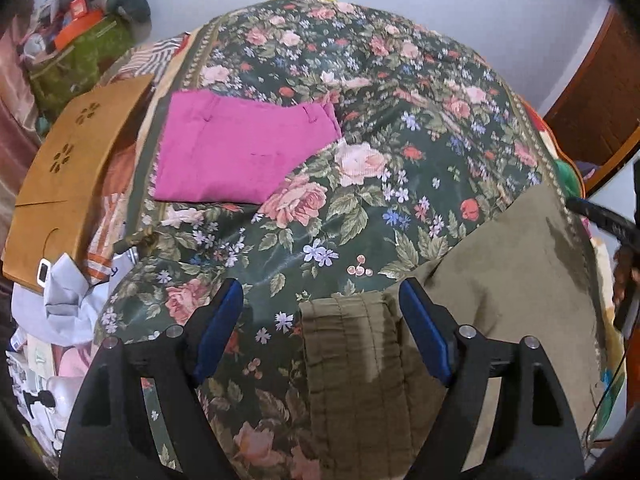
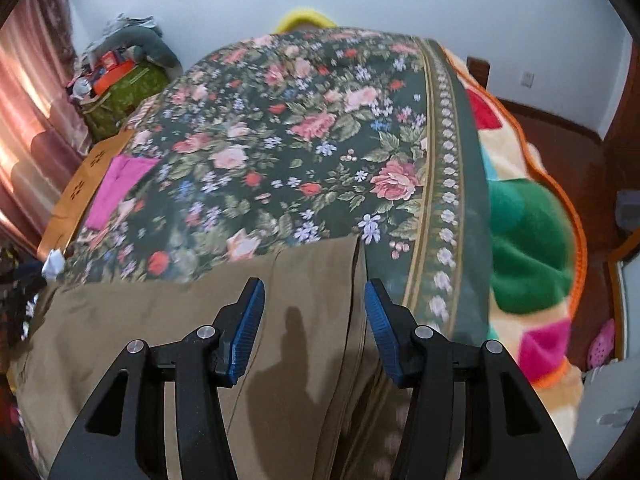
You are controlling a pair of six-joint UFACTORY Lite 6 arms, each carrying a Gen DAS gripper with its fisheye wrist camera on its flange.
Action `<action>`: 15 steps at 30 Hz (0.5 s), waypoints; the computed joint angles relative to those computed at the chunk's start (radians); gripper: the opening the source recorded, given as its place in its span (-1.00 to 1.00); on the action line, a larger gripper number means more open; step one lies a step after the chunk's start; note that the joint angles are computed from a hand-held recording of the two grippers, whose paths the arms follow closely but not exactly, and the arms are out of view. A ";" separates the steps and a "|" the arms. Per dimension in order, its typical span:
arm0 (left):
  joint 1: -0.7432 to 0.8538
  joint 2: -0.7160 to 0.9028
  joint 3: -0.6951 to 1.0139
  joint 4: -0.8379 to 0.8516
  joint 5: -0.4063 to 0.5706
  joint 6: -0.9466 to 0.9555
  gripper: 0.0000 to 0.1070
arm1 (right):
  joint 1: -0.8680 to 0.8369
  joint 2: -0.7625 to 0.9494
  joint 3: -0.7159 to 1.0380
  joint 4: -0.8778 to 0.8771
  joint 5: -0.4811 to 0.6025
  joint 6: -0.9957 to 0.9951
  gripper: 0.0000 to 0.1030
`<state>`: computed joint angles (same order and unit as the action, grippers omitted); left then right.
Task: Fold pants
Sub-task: 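Grasp the waistband with the left tool while the right tool grips the folded edge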
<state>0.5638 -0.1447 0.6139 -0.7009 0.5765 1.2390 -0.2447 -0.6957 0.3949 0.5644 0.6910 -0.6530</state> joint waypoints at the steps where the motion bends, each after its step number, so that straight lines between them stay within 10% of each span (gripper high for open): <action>1: -0.019 0.016 -0.005 0.007 -0.020 0.000 0.50 | -0.011 0.062 0.013 0.042 -0.024 -0.046 -0.07; 7: -0.049 0.063 -0.023 -0.007 -0.070 0.043 0.50 | -0.050 0.352 0.092 0.226 -0.088 -0.218 -0.10; 15: 0.037 0.170 0.023 -0.070 0.056 0.145 0.19 | 0.036 0.393 0.058 0.222 -0.172 -0.272 -0.80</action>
<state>0.6007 0.0252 0.6373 -0.7710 0.6329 1.3840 -0.2086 -0.3028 0.4533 0.7869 0.5194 -0.9248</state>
